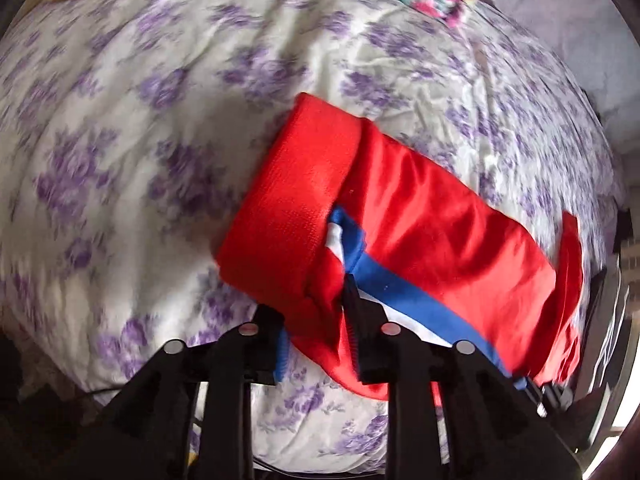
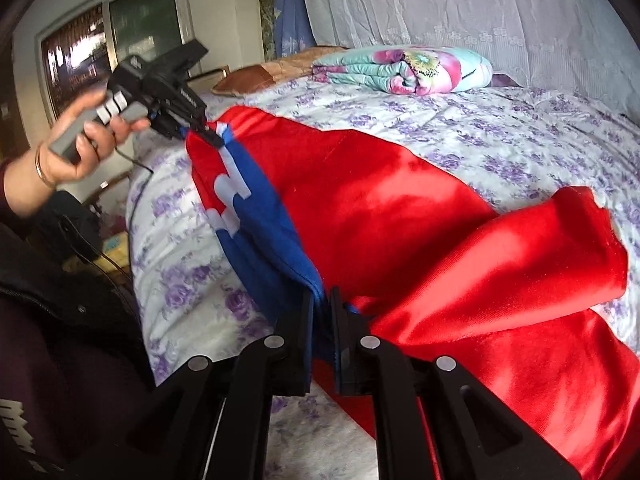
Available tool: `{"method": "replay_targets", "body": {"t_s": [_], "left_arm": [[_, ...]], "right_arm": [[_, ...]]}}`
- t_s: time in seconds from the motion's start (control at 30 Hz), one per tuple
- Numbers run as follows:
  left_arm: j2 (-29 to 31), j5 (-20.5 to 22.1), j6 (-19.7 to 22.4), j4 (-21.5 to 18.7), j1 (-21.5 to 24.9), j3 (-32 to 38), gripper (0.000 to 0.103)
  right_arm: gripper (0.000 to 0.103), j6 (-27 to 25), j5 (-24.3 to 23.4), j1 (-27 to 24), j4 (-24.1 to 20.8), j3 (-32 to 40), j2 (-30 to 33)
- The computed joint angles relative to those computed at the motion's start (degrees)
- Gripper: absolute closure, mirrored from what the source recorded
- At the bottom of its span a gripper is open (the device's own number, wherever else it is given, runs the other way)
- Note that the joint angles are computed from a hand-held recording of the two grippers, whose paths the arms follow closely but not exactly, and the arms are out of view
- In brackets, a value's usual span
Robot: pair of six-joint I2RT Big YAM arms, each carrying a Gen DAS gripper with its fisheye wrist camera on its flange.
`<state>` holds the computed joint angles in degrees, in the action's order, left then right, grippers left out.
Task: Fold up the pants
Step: 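Open the left tool to release the folded jacket while the right tool grasps a red cuff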
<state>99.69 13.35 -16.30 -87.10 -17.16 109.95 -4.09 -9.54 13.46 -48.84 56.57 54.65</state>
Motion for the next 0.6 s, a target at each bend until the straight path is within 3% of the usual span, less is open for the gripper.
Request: {"method": "replay_targets", "body": {"t_s": [0.1,0.13,0.17,0.2,0.23,0.3,0.4,0.47,0.53,0.6], "left_arm": [[-0.44,0.94,4.97,-1.38,0.30,0.65,0.071],[-0.62,1.41,6.23,-2.60,0.50,0.91,0.067],[-0.74,1.19,6.78,-4.22,0.49,1.52,0.057],[-1.61,-0.55,7.14,-5.84,1.00,1.78,0.034],[-2.44,-0.51,6.84,-6.14,1.22,1.52,0.029],[-4.39,1.86,7.51,-7.81,3.04,1.41,0.029],[-8.13,0.53,6.96,-6.08,3.29,0.89,0.029],[-9.44,0.58,6.68,-4.40,0.98,0.72,0.029],[-9.81,-0.89,5.46,-2.28,-2.57,-0.03,0.029],[-9.93,-2.09,3.75,0.37,-6.54,-2.53,0.029]], "right_arm": [[0.089,0.19,2.83,1.30,-1.41,-0.06,-0.73],[0.081,1.14,2.53,0.97,-1.80,-0.13,-1.64],[0.067,2.23,1.90,0.46,-2.27,-0.01,-2.47],[0.043,3.68,1.69,-0.07,-2.65,0.22,-3.78],[0.031,5.24,4.26,-0.29,-2.63,0.76,-5.62],[0.008,7.11,8.70,-2.43,-1.22,2.39,-8.55],[0.004,10.42,13.02,-8.26,-1.82,7.77,-5.78],[0.004,13.26,13.58,-12.32,-6.57,14.67,1.94],[0.004,15.62,13.59,-13.68,-8.31,19.03,8.30],[0.004,16.63,17.06,-12.68,-10.20,22.51,14.40]]}}
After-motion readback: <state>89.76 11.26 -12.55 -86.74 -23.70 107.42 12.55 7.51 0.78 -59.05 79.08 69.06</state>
